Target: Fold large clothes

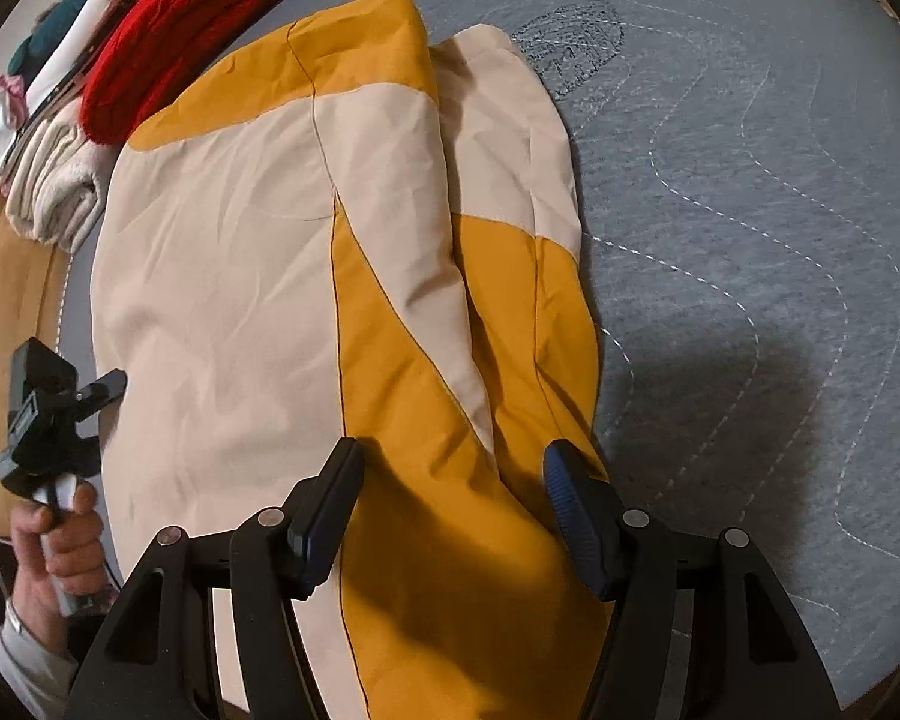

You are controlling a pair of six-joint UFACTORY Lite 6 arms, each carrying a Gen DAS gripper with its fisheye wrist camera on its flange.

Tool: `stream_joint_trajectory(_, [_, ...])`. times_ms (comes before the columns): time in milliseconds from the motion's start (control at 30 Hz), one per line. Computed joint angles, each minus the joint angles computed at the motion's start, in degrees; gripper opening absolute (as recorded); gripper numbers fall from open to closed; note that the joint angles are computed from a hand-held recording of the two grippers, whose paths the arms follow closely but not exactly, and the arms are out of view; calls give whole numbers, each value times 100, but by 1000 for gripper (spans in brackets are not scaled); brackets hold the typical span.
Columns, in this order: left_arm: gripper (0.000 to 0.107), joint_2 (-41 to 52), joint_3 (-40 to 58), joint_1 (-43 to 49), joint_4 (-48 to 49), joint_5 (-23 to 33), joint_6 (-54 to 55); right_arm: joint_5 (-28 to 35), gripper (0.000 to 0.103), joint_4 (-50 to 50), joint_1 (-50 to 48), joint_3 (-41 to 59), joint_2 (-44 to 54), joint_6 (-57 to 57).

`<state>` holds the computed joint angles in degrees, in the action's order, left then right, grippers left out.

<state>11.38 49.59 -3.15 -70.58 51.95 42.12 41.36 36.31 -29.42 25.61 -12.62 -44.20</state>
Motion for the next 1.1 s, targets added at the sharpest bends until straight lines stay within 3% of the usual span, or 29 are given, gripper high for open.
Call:
stream_joint_trajectory(33, [61,-103,1,-96,37,-142,-51,-97,58,52,84,10,53,-22])
stream_joint_trajectory(67, [55,-205,-1,-178,78,-265,-124,-169,45,211,225,52,142,-67])
stream_joint_trajectory(100, [44,-406,24,-239,241,-365,-308,-324,25,528,446,211,458,-176])
stream_joint_trajectory(167, [34,-580,304,-334,482,-403,-564,-347,10,846,642,302,533,-217])
stream_joint_trajectory(200, [32,-727,453,-296,621,-343,-633,-353,8,929,752,355,546,-199])
stream_joint_trajectory(267, [31,-774,787,-339,723,-321,-784,-477,7,1101,1035,481,614,-114])
stream_joint_trajectory(400, [31,-793,1300,597,1088,222,-701,-701,5,1831,1653,758,605,-15])
stream_joint_trajectory(567, [36,146,2093,1838,1458,785,-503,-1154,5,2851,2703,1575,959,-22])
stream_joint_trajectory(633, [43,574,2202,2149,1630,837,-553,-1358,5,2900,3157,1862,1153,164])
stream_joint_trajectory(733, [52,1067,2418,2268,1982,981,-770,-1664,5,2062,3767,2230,1488,1061])
stream_joint_trajectory(800, [52,1040,2476,2539,2159,1189,-801,-1752,5,1215,4034,2451,1791,1829])
stream_joint_trajectory(933, [50,332,2515,2830,2297,1390,-750,-1810,5,176,4263,2651,2028,2742])
stream_joint_trajectory(1100, [50,-704,1660,2929,2581,2208,112,-1880,10,-1265,4688,2873,2015,4428])
